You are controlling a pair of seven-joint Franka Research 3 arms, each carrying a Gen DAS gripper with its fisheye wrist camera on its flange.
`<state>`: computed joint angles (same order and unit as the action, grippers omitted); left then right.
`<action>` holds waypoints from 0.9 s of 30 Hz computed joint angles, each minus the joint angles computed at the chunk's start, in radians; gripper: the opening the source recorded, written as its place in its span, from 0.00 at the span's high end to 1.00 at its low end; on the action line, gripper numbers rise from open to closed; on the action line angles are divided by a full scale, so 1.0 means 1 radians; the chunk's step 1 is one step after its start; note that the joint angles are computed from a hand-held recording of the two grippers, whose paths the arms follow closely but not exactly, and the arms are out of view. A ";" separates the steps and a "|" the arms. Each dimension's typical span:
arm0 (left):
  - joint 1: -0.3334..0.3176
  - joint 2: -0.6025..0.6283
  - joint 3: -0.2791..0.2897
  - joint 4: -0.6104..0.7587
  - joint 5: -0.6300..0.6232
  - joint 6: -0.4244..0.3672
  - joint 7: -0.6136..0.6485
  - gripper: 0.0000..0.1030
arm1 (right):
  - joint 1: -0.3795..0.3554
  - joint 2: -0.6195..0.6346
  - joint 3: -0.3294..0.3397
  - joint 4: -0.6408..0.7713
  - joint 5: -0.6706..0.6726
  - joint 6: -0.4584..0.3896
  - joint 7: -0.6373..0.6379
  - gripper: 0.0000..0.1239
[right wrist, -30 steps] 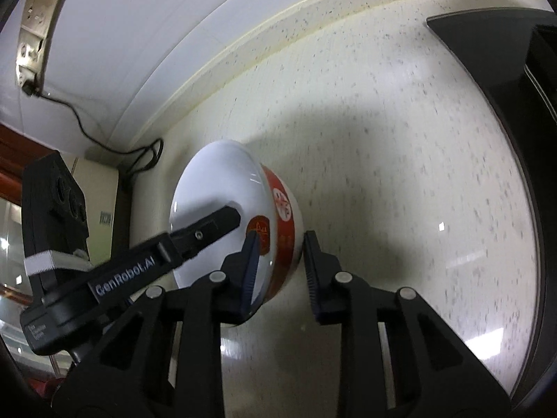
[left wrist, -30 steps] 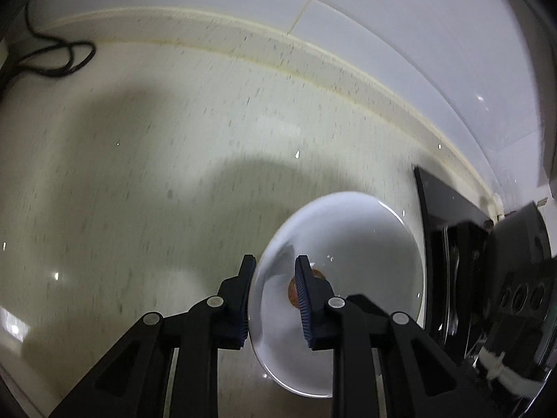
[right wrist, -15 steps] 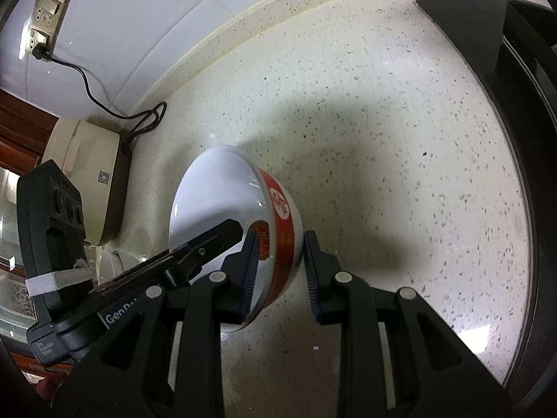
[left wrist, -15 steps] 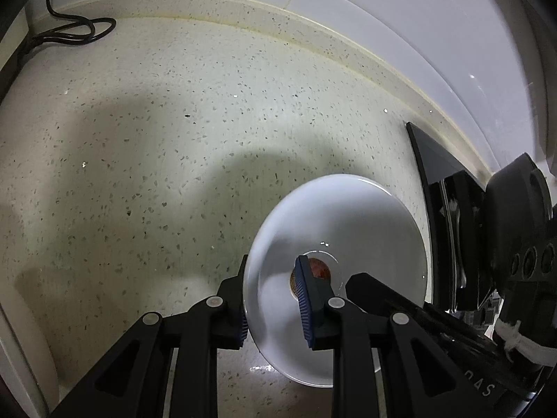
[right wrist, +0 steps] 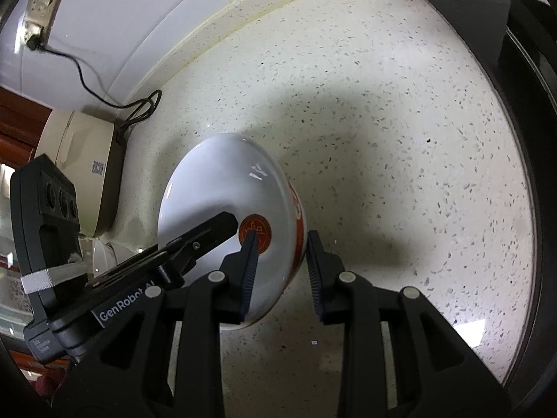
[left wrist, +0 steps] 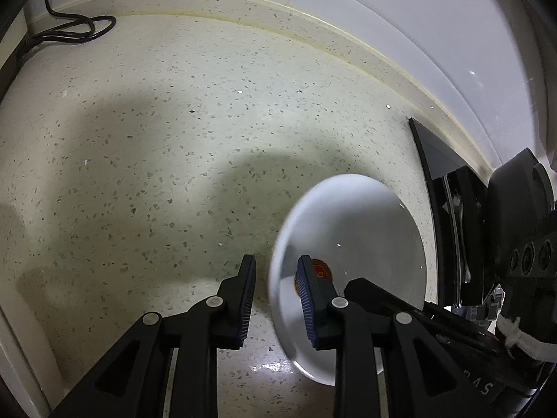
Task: Organize plates and bowls
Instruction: 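Carry the red-banded bowl with both tools onto the stacked white bowls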
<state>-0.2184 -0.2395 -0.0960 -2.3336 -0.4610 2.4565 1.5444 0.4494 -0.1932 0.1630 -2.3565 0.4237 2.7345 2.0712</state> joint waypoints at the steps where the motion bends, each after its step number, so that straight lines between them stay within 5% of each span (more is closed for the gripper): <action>1: -0.002 0.001 -0.003 0.002 0.002 0.003 0.000 0.74 | 0.005 0.000 0.000 -0.001 0.004 0.007 -0.015 0.76; 27: -0.021 -0.292 0.047 -0.165 0.173 0.094 -0.177 0.74 | 0.092 -0.052 0.009 0.031 0.131 0.076 -0.108 0.80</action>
<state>-0.2395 -0.5312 -0.0489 -2.4989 -0.2882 2.5504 1.3678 0.5414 -0.2452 0.1723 -2.3253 0.5547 2.8105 1.9637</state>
